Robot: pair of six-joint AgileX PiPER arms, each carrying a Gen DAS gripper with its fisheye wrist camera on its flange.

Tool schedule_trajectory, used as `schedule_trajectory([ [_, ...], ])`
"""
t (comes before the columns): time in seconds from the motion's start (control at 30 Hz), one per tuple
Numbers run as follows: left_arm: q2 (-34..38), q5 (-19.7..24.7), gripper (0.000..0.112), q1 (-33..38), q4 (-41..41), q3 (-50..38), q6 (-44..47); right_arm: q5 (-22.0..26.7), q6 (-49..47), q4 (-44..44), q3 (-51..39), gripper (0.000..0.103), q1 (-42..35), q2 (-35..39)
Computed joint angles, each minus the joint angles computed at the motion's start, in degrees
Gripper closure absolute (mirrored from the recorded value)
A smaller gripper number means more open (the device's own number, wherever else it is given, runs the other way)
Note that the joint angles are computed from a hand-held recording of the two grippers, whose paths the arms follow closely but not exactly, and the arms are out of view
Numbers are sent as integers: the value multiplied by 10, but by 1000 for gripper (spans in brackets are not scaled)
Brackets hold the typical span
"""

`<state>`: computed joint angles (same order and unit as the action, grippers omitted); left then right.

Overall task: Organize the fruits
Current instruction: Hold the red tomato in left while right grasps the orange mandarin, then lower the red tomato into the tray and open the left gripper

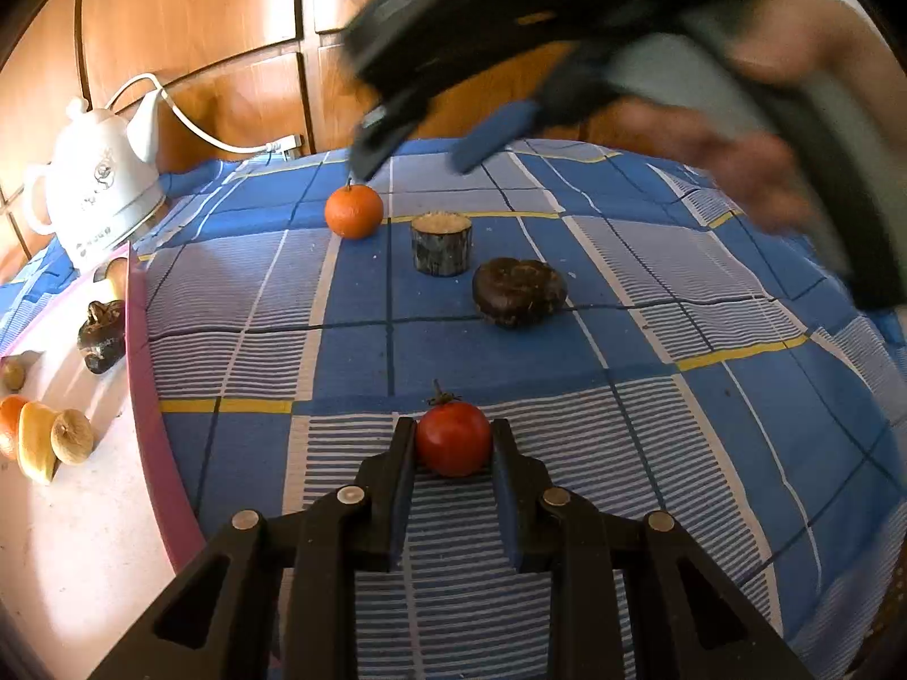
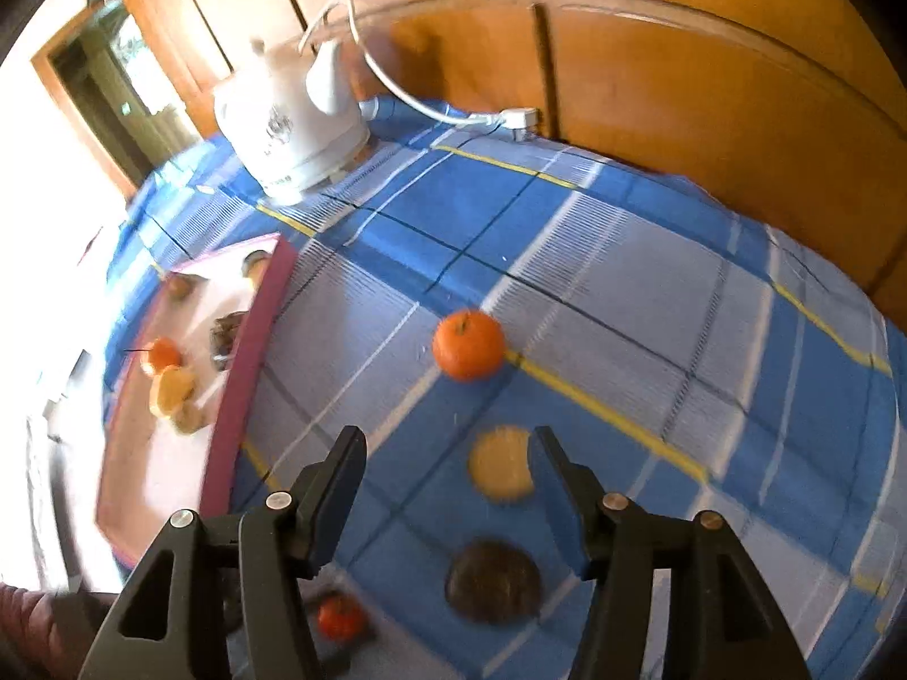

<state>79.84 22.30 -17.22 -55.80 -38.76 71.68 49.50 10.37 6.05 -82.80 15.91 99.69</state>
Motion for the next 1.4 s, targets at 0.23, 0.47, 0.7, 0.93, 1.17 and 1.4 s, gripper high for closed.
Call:
schedule_trajectory([
  [0.23,1,4,87,9,-46,7,55,70,29,-57,-156,43,11,140],
  [0.47,-6,4,87,14,-64,16,79,70,35,-67,-172,64,17,159],
  [0.7,-7,-1,87,8,-53,15,65,32,24,-71,-13,64,4,0],
  [0.93,-13,-8,87,-3,-6,10,9,33,78,-100,178,64,-41,-147],
  [1.17,-11,-4,87,-21,138,-18,-144,-19,72,-64,286,64,-98,-194],
  [1.4,-52,61,87,-1,181,-32,-191,-40,40,-33,298,63,-118,-192],
])
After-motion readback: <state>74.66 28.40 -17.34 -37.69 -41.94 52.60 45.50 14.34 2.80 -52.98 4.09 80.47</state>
